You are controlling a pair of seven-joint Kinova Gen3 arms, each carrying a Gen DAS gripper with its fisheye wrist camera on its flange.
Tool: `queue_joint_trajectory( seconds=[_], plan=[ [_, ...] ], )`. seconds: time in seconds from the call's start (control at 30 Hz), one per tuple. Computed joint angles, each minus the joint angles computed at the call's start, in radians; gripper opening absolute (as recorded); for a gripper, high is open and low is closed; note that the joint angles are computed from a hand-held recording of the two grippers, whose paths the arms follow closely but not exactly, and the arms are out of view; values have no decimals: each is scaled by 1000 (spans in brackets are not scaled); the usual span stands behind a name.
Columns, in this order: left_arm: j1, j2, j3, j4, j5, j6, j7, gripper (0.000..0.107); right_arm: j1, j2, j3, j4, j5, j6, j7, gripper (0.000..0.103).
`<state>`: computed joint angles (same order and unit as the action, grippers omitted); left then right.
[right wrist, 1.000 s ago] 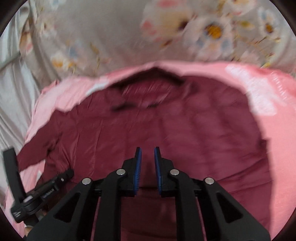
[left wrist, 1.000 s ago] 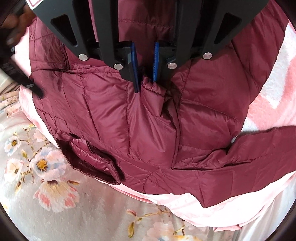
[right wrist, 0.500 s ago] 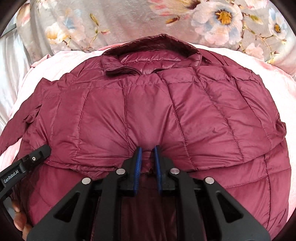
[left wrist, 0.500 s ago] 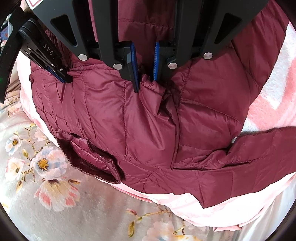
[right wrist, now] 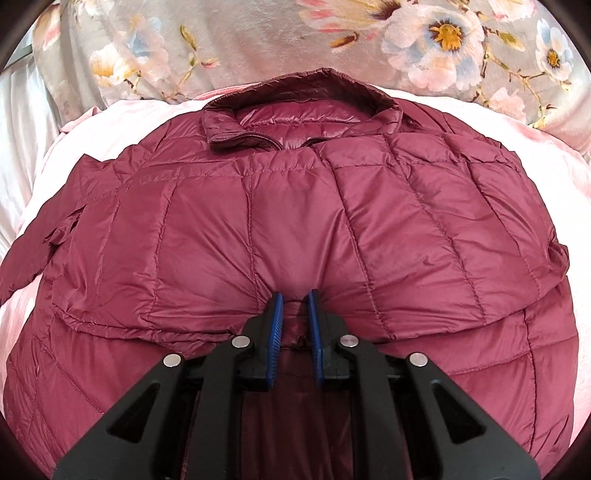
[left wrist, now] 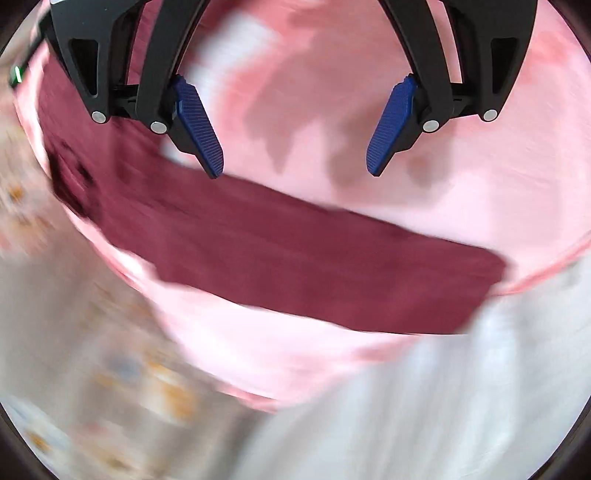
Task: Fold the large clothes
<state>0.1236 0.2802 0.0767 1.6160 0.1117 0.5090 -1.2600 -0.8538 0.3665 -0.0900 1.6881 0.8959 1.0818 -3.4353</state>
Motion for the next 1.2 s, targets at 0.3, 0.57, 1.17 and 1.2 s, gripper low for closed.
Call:
queue_joint_trajectory(
  seconds=[0.3,0.57,1.17,1.2],
  plan=[
    [-309,137,110,-99,246,56,-47,75,-2,9,0,-17,-9,21,20,13],
    [-38,171,-202,-211,439,141,-244,0,-9,19,5,-33,-15,36,31,13],
    [559,111,19,-475,208,126,-410,8,-58,-257,-153,284,86,137,-407,49],
    [591,141,16,-486,215,133,-403,14,-57,-276,-173,309,79,152,-443,50]
  ],
)
